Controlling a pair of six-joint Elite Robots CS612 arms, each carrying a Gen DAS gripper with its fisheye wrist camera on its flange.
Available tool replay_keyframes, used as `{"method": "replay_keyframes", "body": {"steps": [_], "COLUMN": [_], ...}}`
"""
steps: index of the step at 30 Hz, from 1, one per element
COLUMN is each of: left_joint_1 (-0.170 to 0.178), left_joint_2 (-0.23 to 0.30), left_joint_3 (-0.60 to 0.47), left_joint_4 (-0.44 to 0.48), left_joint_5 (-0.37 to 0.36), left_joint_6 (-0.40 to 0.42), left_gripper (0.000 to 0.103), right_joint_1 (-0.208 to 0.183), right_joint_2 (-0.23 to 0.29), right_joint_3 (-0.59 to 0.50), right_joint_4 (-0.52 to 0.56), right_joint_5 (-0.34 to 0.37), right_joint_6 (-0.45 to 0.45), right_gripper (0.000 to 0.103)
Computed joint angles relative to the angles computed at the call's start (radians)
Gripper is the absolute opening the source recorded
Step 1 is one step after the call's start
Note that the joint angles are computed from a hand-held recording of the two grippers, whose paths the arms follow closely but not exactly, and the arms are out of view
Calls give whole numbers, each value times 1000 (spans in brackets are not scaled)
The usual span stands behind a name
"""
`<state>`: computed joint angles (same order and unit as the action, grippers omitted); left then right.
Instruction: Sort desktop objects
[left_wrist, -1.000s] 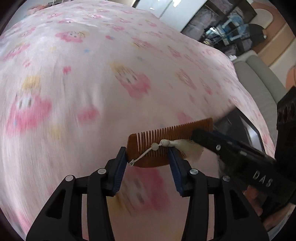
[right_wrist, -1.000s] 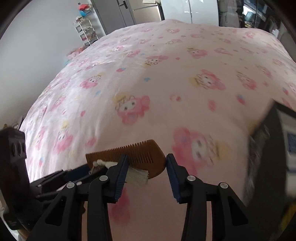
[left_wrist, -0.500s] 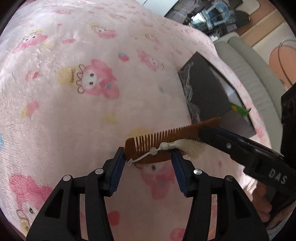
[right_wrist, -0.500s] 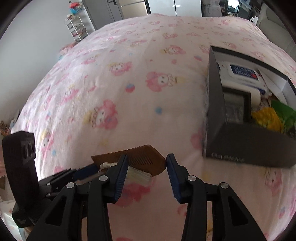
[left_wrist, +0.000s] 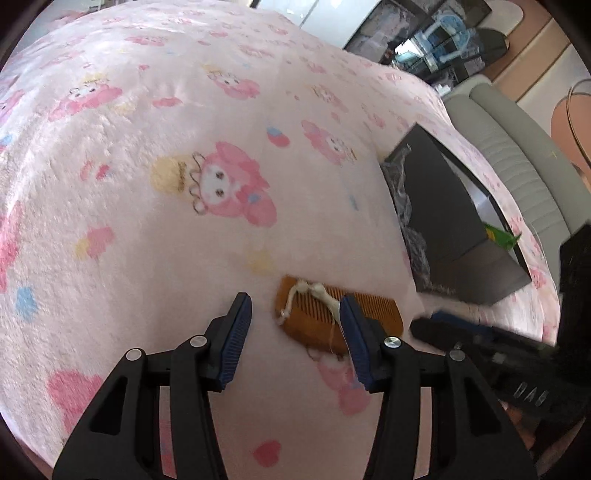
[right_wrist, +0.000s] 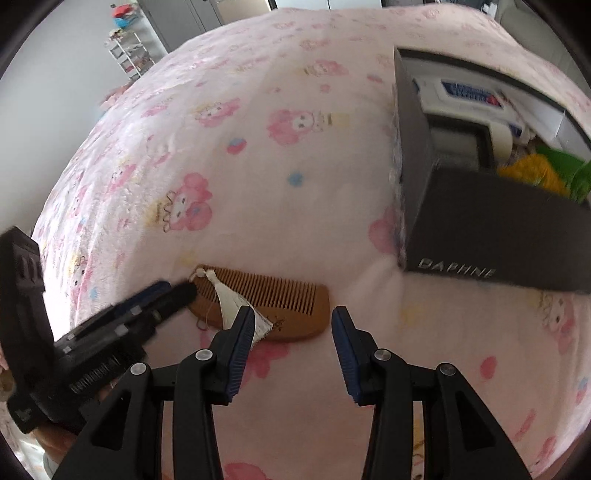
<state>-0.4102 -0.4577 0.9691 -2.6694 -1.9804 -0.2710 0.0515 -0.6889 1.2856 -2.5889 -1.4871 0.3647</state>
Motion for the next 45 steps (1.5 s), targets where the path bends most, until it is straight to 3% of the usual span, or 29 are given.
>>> {"method": "replay_keyframes", "body": {"steps": [3, 10, 12, 15, 23, 30, 37, 41, 45], "left_joint_1": [1, -21, -25, -22, -3, -15, -20, -17, -29], "left_joint_2": [30, 29, 30, 31, 13, 15, 21, -3, -27], "left_joint_3": [-47, -46, -49, -52, -28, -40, -43, 6, 47], "left_joint_4": [35, 62, 75, 82, 62, 110, 126, 61, 48], "left_joint_5": [-22, 47, 64, 33, -89, -15, -4, -46, -19], "left_joint_6": [-11, 70, 85, 92, 79, 105, 110, 64, 63], "left_gripper": [50, 45, 44, 42, 42, 42, 39, 30, 30], "right_joint_1": [2, 1, -9, -10, -6, -1, -4, -19, -10], "right_joint_2": [14, 60, 57, 47, -10, 2, 23, -1, -38], "right_joint_3": [-13, -70, -54, -30, 12, 4, 3, 31, 72], "right_joint_4": [19, 36, 20, -1, -2, 18, 2, -23, -84], "right_joint_5": [26, -45, 5, 28, 15, 12, 32, 154, 113], "right_joint_6": [-9, -1, 15, 8, -28, -31, -1, 17, -39], "right_gripper": [39, 41, 41, 41, 41, 41, 41, 37, 36]}}
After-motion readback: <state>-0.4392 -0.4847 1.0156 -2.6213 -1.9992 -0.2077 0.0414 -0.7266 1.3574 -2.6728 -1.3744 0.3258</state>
